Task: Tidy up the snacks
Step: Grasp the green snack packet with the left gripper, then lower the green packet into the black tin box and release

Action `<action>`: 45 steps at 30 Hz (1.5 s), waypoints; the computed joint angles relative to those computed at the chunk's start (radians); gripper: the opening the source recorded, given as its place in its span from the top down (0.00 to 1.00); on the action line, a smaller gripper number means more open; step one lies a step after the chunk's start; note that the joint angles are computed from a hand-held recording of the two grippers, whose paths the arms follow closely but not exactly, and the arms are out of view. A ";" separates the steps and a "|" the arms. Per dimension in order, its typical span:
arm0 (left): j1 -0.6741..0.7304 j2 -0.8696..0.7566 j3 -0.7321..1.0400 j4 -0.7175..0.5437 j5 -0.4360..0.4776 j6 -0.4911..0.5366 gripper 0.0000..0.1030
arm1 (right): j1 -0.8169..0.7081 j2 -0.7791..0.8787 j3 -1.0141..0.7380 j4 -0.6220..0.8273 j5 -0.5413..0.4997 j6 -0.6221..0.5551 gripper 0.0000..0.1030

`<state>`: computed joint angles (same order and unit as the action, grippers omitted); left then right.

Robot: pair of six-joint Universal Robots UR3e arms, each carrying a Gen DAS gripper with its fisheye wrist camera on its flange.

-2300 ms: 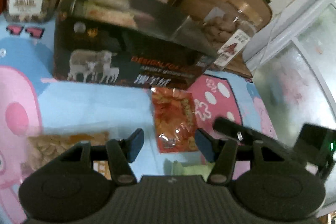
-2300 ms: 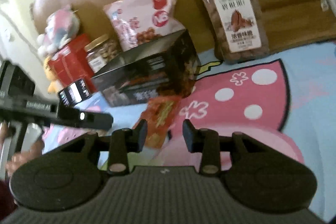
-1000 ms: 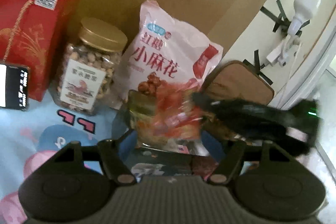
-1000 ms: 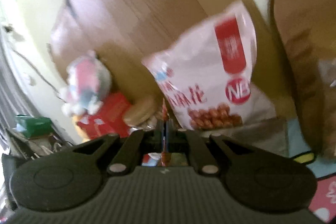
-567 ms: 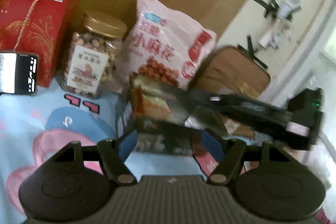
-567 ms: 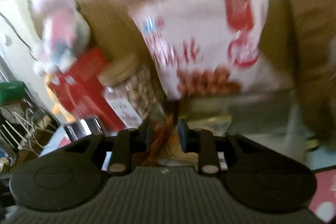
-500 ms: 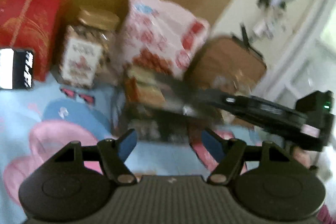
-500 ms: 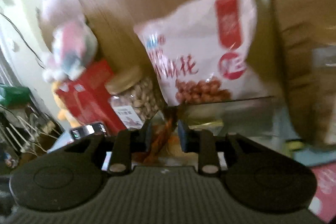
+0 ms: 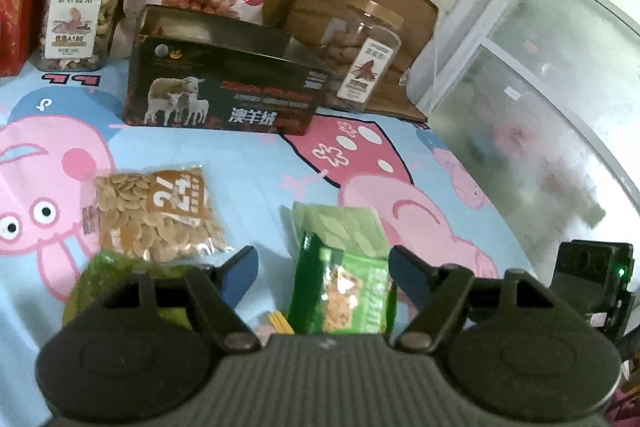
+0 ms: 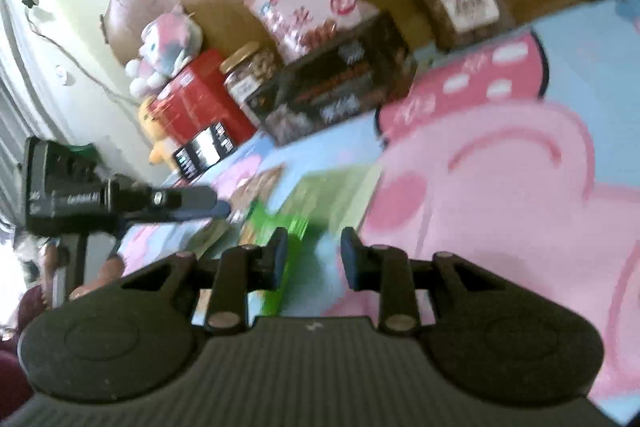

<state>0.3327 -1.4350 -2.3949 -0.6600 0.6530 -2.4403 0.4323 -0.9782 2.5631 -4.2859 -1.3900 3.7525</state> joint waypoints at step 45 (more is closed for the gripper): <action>-0.334 -0.869 1.212 0.057 0.241 -0.591 0.69 | -0.115 0.091 -1.006 0.897 -0.153 -0.414 0.58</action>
<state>-0.0013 -2.3044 -1.1825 -0.6026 0.8936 -3.0317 0.3177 -0.8869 1.5572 -3.3887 -1.5429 3.3389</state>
